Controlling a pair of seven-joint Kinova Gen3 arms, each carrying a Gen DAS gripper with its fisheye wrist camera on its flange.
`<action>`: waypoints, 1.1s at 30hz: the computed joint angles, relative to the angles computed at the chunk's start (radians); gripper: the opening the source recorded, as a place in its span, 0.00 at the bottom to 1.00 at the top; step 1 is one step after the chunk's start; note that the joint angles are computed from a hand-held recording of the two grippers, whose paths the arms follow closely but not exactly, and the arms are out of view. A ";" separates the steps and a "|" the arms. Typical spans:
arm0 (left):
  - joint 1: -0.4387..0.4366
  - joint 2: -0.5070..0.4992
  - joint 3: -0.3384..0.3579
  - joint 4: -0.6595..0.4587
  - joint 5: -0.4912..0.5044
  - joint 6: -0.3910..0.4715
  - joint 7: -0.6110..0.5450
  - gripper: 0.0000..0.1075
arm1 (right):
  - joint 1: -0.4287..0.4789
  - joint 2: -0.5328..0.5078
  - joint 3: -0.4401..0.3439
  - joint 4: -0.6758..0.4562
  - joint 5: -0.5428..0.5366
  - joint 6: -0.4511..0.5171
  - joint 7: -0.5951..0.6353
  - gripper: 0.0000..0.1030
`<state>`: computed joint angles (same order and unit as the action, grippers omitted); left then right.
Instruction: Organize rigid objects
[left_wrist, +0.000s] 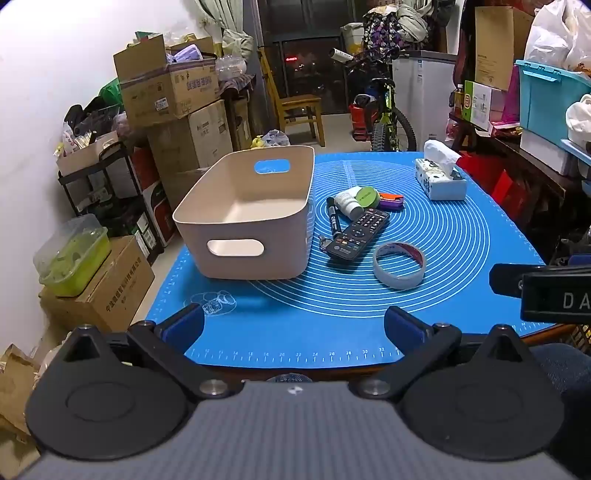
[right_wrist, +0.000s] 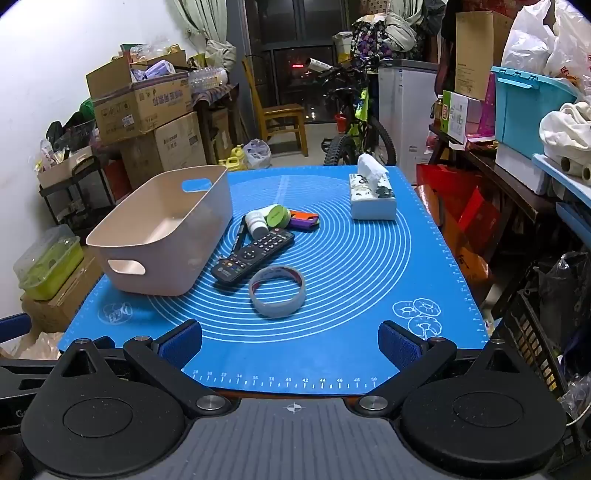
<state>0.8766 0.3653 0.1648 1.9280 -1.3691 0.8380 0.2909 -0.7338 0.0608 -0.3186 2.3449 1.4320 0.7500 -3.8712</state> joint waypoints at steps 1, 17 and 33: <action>-0.001 -0.002 -0.001 0.003 -0.003 -0.002 0.003 0.95 | 0.000 0.000 0.000 0.000 -0.001 0.000 0.001 0.98; 0.005 0.000 0.004 0.000 0.001 0.012 -0.002 0.95 | -0.001 0.002 -0.001 0.002 0.004 0.002 -0.004 0.98; 0.007 -0.001 0.004 -0.001 0.003 0.014 -0.005 0.95 | -0.003 0.003 -0.001 -0.001 0.000 0.005 0.001 0.98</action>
